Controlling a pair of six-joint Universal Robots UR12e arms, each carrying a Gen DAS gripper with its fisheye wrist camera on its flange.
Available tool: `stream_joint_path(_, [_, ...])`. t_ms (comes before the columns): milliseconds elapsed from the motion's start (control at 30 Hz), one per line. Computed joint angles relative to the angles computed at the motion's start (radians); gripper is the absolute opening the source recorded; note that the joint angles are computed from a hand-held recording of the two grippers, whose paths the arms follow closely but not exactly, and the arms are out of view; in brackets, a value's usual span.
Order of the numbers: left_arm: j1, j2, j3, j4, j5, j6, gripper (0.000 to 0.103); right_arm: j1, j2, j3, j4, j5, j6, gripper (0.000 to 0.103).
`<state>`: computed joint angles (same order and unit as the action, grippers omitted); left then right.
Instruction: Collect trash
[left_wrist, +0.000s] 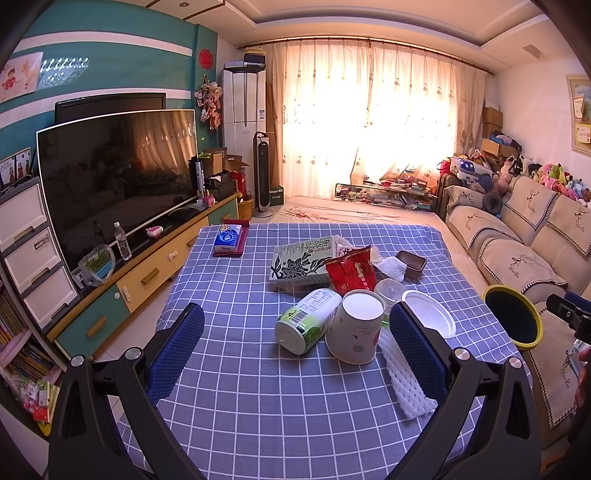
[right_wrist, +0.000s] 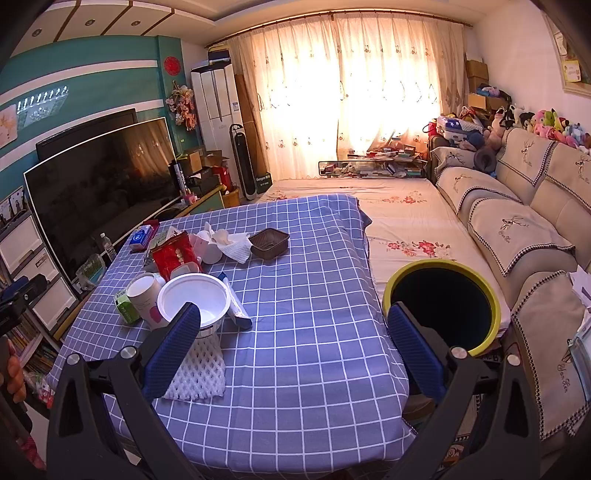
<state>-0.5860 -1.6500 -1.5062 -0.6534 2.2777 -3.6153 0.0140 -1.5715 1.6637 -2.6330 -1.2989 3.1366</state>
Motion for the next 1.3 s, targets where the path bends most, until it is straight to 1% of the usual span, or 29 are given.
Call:
stream_joint_path(33, [0.001,0.001,-0.001,0.0,0.0,0.001,0.099,0.0,0.0,0.001,0.0,-0.001,0.001,0.097])
stream_joint_path(67, [0.012,-0.004,0.006,0.0,-0.01,0.007,0.099,0.0,0.0,0.001,0.0,-0.002,0.001,0.097])
stream_joint_path(467, [0.013,-0.006,0.007,0.002,-0.014,0.007,0.099,0.001,-0.006,0.014,0.001,-0.006,0.004,0.097])
stream_joint_path(500, [0.012,-0.007,0.007,0.002,-0.014,0.007,0.099,-0.002,0.003,0.0,0.006,-0.002,0.002,0.097])
stream_joint_path(1100, [0.012,-0.008,0.007,0.002,-0.013,0.007,0.099,-0.005,0.003,0.0,0.008,0.0,0.002,0.097])
stream_joint_path(1300, [0.015,-0.011,0.006,0.001,-0.023,0.006,0.099,-0.005,0.006,-0.003,0.02,-0.001,0.0,0.097])
